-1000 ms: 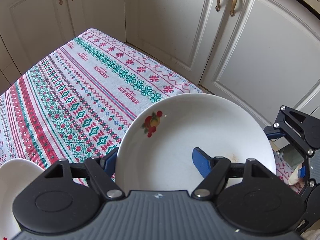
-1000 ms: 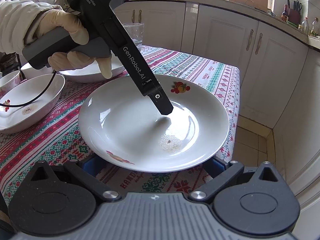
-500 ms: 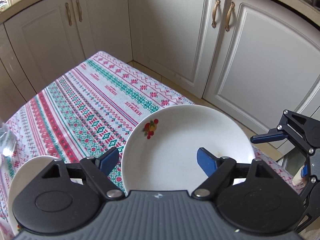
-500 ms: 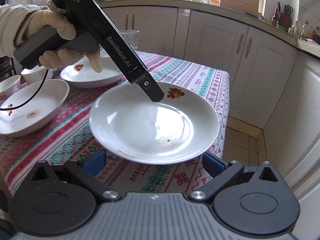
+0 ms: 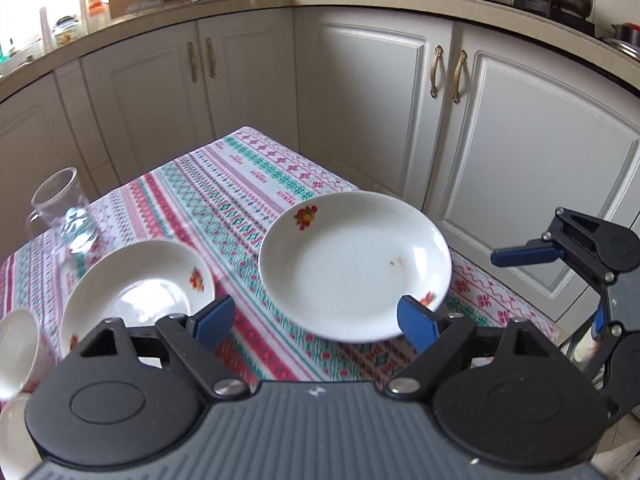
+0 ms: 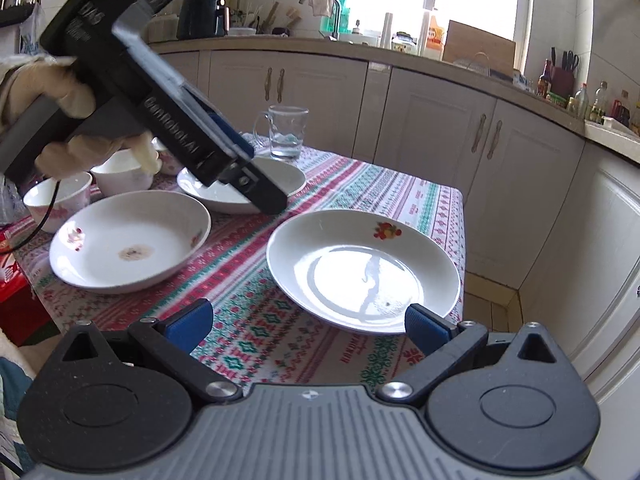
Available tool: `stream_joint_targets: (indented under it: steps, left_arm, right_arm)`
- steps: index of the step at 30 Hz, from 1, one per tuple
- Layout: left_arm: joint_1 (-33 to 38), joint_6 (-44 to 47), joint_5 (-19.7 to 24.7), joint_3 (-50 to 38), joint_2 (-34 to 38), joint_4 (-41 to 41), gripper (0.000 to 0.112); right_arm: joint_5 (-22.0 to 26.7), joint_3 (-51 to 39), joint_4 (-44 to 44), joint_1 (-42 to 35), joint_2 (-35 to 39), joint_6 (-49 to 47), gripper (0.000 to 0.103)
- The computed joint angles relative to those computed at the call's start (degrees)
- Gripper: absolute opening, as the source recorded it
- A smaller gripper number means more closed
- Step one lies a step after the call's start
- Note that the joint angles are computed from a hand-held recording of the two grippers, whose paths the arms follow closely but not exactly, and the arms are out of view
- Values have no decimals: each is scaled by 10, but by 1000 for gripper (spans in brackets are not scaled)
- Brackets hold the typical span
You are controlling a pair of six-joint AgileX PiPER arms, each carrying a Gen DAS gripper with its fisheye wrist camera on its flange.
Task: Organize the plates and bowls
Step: 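Lift the stained white plate off the table with the left gripper, then carry the held plate with the left gripper toward another floral white plate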
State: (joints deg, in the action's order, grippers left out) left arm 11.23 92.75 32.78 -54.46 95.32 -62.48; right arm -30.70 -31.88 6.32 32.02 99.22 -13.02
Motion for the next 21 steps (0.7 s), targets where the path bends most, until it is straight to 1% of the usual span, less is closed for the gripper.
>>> stream_joint_targets:
  steps: [2, 6, 8, 11, 12, 14, 16, 19, 21]
  left_arm:
    - [20, 36, -2, 44, -25, -30, 88]
    - [69, 76, 18, 106, -56, -56, 88]
    - [85, 126, 5, 145, -74, -96, 89]
    - [101, 228, -21, 201, -101, -172, 89]
    - [108, 240, -20, 209, -104, -181, 89]
    - [128, 232, -6, 217, -105, -167, 89]
    - [146, 216, 9, 215, -100, -145, 89]
    - [165, 233, 11, 217, -93, -144, 89]
    - [179, 232, 20, 209, -86, -129, 89]
  right_arm:
    - [-16, 9, 26, 21, -2, -10, 103]
    - [-46, 28, 40, 48, 1, -5, 103]
    - [-52, 29, 33, 56, 10, 4, 103]
    - [-69, 36, 27, 70, 24, 20, 103]
    - [-71, 36, 22, 72, 29, 27, 103]
    - [-73, 33, 18, 82, 42, 37, 103]
    - [-61, 22, 20, 89, 52, 41, 103]
    - [-43, 2, 11, 97, 65, 45, 103]
    - [-31, -9, 15, 105, 70, 35, 103]
